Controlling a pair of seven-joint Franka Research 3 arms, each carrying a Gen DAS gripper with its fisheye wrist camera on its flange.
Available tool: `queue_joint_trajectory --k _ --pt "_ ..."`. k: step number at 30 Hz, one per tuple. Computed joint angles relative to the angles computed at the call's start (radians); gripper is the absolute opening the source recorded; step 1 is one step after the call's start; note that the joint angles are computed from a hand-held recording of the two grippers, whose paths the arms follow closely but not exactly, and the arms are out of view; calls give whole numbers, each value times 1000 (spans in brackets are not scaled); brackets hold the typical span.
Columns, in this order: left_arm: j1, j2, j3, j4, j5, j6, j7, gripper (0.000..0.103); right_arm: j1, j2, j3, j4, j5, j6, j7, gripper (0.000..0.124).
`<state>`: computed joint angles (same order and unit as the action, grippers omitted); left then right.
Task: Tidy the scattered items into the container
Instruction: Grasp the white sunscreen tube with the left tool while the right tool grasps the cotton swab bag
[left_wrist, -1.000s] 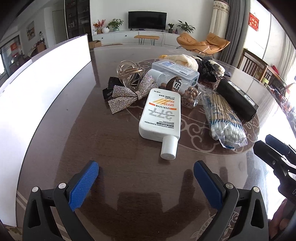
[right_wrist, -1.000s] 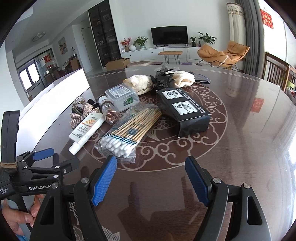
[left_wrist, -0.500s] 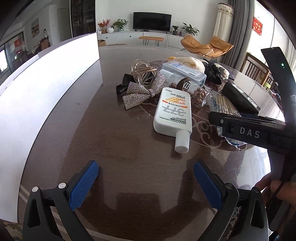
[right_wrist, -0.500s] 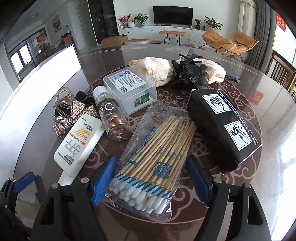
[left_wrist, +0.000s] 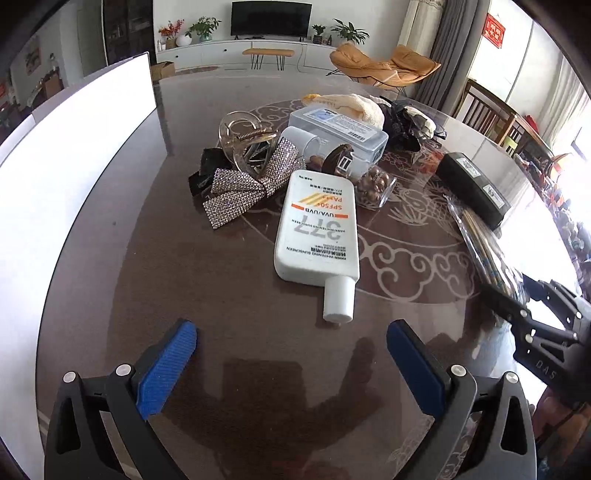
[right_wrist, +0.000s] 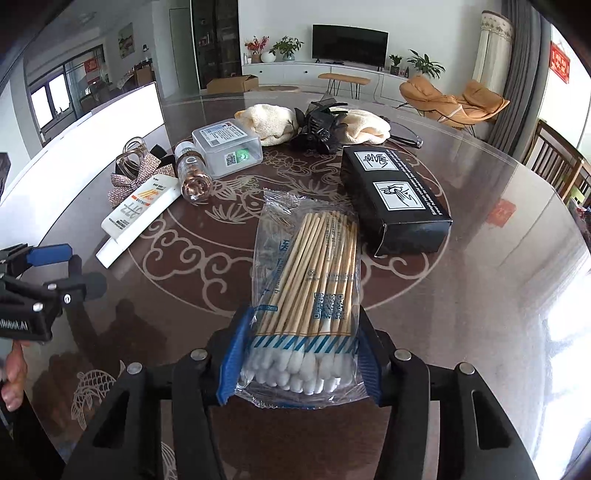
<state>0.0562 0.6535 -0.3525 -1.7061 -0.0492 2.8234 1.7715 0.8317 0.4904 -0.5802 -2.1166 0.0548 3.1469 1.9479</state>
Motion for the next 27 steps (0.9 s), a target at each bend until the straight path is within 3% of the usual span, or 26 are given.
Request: queue_joint_trajectory --k 2,5,8,13,18,19,21,24,27 --pt "-20 47 7 92 -1 -58 -17 103 17 -2 -19 -6 1 -2 9 53" --pt "-109 103 78 217 75 -141 -53 103 21 5 -27 5 -4 -9 17 55" --pt "-188 142 140 291 164 -170 -81 103 11 1 -19 4 -7 -8 19 54" --pt "-212 202 136 409 187 -247 -83 103 32 3 -40 -3 -6 -5 38 55" --pt "-178 178 106 338 182 -137 -44 103 52 7 -63 -9 -2 -5 55 55" --pt "-169 168 101 314 181 -111 -35 100 53 7 -65 -10 -1 -4 56 55" --pt "-138 132 84 238 172 -27 -18 51 55 7 -67 -12 2 -1 59 55" --pt "-99 106 54 202 148 -34 11 51 54 9 -67 -10 8 -1 60 55" --pt "-79 46 54 87 146 36 13 51 30 -1 -42 -16 15 10 50 55"
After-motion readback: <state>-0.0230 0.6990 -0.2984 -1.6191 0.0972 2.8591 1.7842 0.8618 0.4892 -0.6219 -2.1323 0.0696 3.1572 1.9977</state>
